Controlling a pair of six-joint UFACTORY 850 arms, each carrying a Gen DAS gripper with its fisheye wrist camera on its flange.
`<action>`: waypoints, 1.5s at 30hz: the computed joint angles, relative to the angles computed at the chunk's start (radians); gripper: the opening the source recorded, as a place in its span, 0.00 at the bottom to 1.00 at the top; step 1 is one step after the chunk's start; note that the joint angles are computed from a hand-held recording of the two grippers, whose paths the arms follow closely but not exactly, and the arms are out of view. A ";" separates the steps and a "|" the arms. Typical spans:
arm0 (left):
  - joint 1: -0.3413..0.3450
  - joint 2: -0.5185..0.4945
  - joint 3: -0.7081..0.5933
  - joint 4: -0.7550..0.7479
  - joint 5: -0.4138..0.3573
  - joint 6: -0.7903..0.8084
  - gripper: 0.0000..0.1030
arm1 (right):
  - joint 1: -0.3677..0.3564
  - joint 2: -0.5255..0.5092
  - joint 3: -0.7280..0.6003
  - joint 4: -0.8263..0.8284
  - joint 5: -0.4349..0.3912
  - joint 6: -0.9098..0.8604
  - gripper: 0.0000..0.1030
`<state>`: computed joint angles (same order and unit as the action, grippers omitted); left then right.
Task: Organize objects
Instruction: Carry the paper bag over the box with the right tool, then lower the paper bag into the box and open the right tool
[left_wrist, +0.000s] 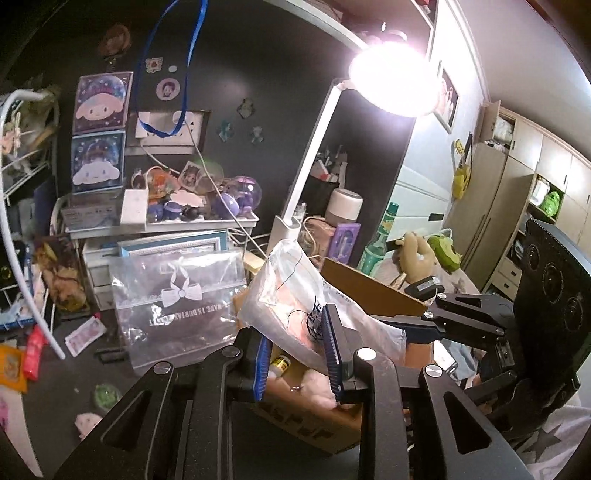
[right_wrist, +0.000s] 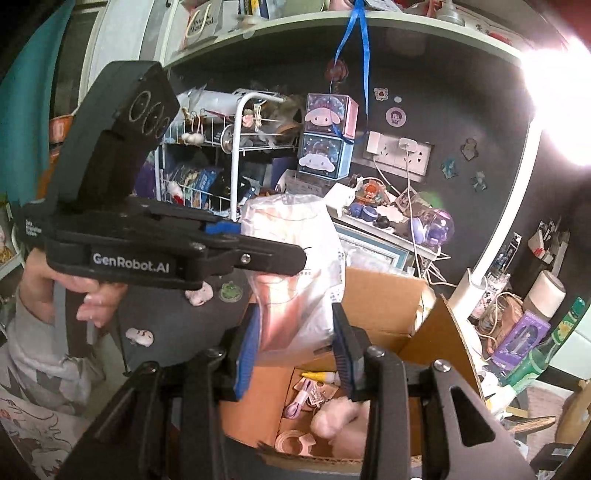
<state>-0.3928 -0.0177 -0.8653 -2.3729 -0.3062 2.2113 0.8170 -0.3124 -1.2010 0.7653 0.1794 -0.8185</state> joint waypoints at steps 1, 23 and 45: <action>0.001 -0.001 -0.001 0.001 0.002 -0.003 0.20 | -0.002 -0.003 -0.003 -0.034 -0.003 0.034 0.33; -0.061 -0.176 -0.188 0.512 0.073 -0.480 0.20 | -0.068 0.009 0.024 0.445 -0.034 -0.442 0.33; -0.067 -0.183 -0.200 0.528 0.111 -0.487 0.71 | -0.072 0.037 0.065 0.426 0.080 -0.422 0.68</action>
